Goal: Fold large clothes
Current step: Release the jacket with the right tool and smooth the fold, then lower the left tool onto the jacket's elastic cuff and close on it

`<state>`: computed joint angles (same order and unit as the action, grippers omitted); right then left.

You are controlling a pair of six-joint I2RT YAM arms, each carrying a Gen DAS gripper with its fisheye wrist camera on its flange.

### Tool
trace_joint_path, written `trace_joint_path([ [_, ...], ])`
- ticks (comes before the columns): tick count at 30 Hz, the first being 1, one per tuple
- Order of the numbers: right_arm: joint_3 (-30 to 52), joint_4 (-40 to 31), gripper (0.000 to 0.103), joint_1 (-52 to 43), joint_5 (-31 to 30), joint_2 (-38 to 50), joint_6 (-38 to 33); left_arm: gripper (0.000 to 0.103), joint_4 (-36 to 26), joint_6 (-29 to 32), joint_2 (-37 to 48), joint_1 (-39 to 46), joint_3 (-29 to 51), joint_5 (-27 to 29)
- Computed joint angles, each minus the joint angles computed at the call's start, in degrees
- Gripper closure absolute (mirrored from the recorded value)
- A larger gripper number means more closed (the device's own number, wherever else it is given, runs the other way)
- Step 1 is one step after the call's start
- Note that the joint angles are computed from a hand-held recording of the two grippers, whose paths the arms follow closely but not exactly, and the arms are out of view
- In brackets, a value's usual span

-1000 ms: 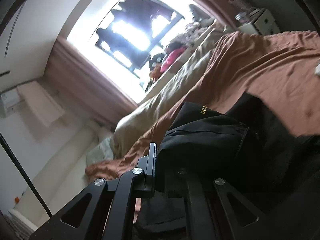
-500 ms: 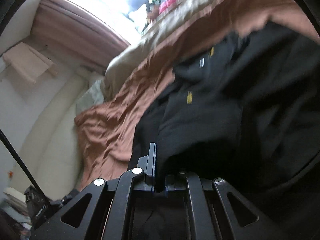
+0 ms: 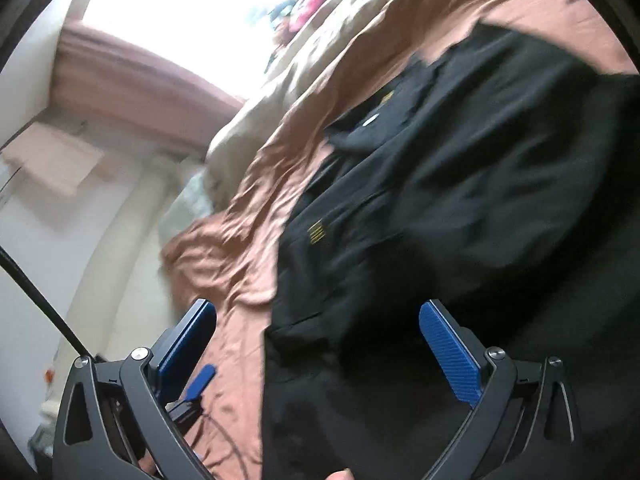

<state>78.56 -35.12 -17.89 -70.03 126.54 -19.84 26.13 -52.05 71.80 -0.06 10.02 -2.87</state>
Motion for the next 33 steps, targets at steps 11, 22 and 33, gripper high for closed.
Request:
trace_joint_path([
  [11,27.96,-8.19,0.006,-5.53,4.71,16.19,11.9,0.046,-4.6,3.18,14.26,-16.6,14.48,-8.07],
  [22,56.33,-19.33,0.035,-3.65,3.17,34.64,24.04,0.044,-23.02,11.53,38.54,-25.8,44.62,-10.96],
  [33,46.98,-16.79,0.035,-5.7,1.68,34.7,19.66,0.027,-37.51,17.26,54.13,-25.96,62.0,-17.69],
])
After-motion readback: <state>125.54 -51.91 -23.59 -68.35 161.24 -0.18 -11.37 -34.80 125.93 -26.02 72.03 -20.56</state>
